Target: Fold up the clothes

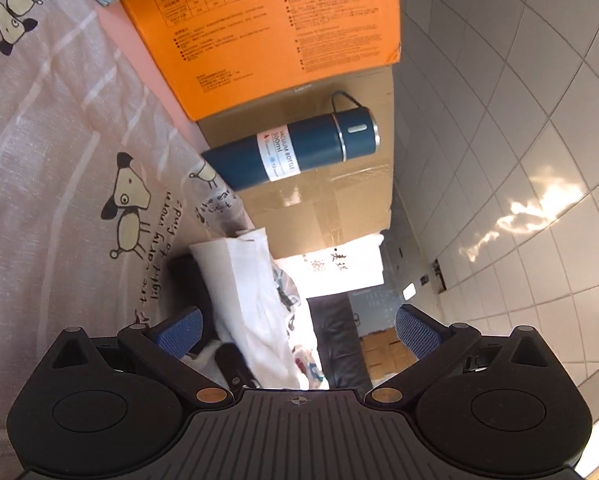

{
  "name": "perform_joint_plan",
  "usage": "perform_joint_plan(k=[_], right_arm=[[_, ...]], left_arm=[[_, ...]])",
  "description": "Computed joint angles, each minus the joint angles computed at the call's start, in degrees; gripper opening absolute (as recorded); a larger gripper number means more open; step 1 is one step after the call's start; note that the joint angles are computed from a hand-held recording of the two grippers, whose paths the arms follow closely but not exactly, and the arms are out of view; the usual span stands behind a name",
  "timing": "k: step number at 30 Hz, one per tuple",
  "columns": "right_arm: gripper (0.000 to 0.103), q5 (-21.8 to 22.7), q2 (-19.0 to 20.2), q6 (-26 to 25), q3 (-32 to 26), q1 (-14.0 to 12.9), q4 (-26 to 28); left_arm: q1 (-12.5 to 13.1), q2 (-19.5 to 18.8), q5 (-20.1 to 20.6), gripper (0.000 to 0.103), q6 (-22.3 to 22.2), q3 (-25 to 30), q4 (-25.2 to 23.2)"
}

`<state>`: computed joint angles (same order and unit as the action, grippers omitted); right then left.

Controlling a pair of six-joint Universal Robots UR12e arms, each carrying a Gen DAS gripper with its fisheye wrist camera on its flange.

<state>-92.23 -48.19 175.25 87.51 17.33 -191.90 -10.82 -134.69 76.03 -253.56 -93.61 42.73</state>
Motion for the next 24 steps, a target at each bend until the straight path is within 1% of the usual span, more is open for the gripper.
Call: perform_joint_plan(k=[1,2,3,4,5,6,7,8,9,10,11,13,15,19,22,24], right_arm=[[0.090,0.28,0.11,0.33,-0.20,-0.05,0.03],[0.087,0.35,0.42,-0.79,-0.81,0.17,0.40],[0.078,0.45,0.72,-1.84,-1.42,0.38,0.82],[0.067,0.79,0.95,-2.18,-1.95,0.52,1.57],[0.057,1.13,1.19,-2.52,-2.49,0.65,2.32],[0.035,1.47,1.42,-2.87,-3.03,0.79,3.08],[0.016,1.80,1.66,-3.22,-3.59,0.92,3.84],[0.014,2.20,1.87,-3.42,-4.05,1.01,4.44],[0.011,3.18,1.72,-2.02,-3.57,0.65,3.33],[0.008,4.37,1.49,0.85,-2.94,0.10,1.77],[0.007,5.40,1.28,3.73,-2.35,-0.43,0.22],[0.006,5.48,0.94,8.72,-1.29,-1.21,-2.57],[0.006,5.10,0.66,13.72,-0.38,-1.92,-5.19],[0.005,3.93,0.13,23.24,1.26,-3.04,-10.05],[0.005,2.63,-0.12,28.97,2.43,-3.73,-13.32],[0.005,1.64,-0.26,32.66,3.13,-4.18,-15.26]], left_arm=[[0.17,-0.16,-0.67,0.103,-0.70,0.10,0.01],[0.26,-0.24,-0.60,0.103,-1.02,-0.02,0.35],[0.28,-0.16,0.15,0.103,-0.65,-0.32,0.74],[0.33,-0.13,0.74,0.103,0.01,-0.61,1.37],[0.42,-0.16,1.15,0.103,0.67,-0.87,2.19],[0.52,-0.18,1.31,0.103,1.25,-1.06,2.69],[0.56,-0.21,1.36,0.103,1.61,-1.08,2.67],[0.57,-0.27,1.44,0.103,1.87,-1.02,2.47],[0.57,-0.34,1.52,0.103,2.12,-0.96,2.26],[0.46,-0.32,1.94,0.103,2.89,-0.93,1.87],[0.28,-0.26,2.58,0.103,3.99,-0.93,1.37],[-0.31,0.09,4.90,0.103,7.27,-1.06,0.29],[-0.81,0.43,6.67,0.103,10.69,-1.20,-1.04],[-1.27,0.87,7.33,0.102,15.00,-1.22,-3.79],[-1.80,1.12,8.23,0.098,18.26,-0.98,-6.19],[-2.32,1.18,9.74,0.091,19.91,-0.36,-8.59]])
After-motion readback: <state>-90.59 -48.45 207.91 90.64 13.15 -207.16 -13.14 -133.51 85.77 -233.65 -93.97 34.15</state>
